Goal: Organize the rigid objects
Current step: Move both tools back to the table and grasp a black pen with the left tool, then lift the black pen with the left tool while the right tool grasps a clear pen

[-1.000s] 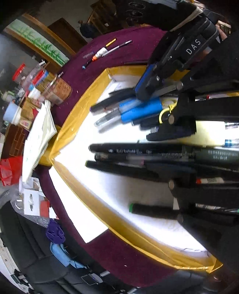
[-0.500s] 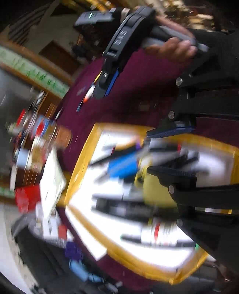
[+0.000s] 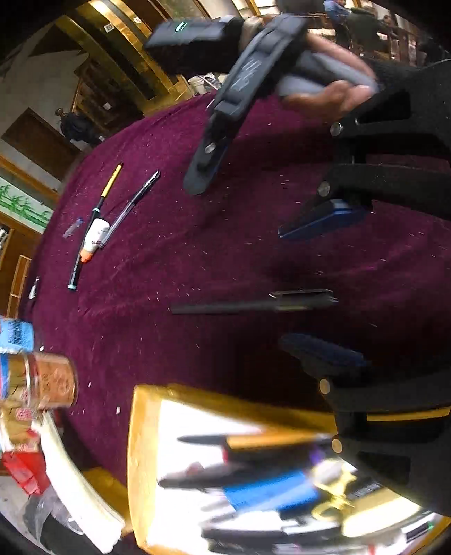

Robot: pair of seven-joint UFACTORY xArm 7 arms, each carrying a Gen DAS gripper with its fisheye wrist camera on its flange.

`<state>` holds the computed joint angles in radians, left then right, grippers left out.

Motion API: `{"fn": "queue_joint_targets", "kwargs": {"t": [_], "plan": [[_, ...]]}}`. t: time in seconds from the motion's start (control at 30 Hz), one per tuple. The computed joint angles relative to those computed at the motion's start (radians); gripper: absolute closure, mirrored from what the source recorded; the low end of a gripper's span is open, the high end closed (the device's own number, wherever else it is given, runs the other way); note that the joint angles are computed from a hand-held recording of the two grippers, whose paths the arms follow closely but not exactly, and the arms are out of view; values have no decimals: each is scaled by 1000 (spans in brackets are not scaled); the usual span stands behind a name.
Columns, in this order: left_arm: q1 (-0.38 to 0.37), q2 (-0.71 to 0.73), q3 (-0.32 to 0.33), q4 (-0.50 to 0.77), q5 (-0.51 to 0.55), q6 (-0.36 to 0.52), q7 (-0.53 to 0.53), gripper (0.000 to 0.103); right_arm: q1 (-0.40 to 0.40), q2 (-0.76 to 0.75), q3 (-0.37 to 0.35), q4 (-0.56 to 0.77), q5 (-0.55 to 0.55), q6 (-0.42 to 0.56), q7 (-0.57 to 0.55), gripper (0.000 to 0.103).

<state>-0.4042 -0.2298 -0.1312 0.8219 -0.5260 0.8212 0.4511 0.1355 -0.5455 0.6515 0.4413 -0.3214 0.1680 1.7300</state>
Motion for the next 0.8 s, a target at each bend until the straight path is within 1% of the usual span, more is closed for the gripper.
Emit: {"fn": "queue_joint_targets", "kwargs": {"t": [0.07,0.13,0.17,0.2,0.23,0.27,0.3,0.33,0.37,0.43,0.47,0.5,0.53,0.63,0.7,0.8], "plan": [[-3,54,-16,40,21,-2,-30,49,-14,11,9,8,-8,-27,0,56],[-2,106,-29,70,44,2,-73,51,-20,13,23,17,-9,-3,0,56],[0,129,-34,84,55,5,-93,62,-29,14,39,26,-12,22,12,56],[-3,148,-34,93,68,10,-111,69,-27,14,37,24,-15,23,18,56],[18,134,-62,81,70,-26,-108,71,-17,8,27,16,-15,18,20,56],[1,134,-47,82,89,-21,-126,79,-23,6,31,13,-20,8,28,56],[2,128,-48,74,95,-35,-134,85,-18,-6,30,5,-20,10,33,56],[2,117,-50,61,108,-47,-141,88,-19,-11,31,6,-21,18,35,56],[1,101,-43,49,89,-36,-129,92,-18,-17,33,3,-22,22,40,56],[-6,62,-24,21,18,1,-75,93,-18,-13,32,4,-24,21,44,56],[-11,35,-16,-3,-17,13,-41,95,-18,-6,31,6,-25,20,43,56],[-14,10,-13,-30,-34,9,-27,95,-18,0,30,8,-27,20,42,56],[-19,-15,-16,-57,-41,-9,-22,95,-16,5,28,8,-29,19,40,56],[-45,-66,-4,-105,-86,15,-1,95,-10,30,20,15,-39,22,28,56],[-51,-90,1,-135,-96,21,10,95,-5,43,13,19,-48,24,18,56],[-58,-115,7,-172,-111,-14,19,95,-1,70,7,29,-63,32,7,56]]}}
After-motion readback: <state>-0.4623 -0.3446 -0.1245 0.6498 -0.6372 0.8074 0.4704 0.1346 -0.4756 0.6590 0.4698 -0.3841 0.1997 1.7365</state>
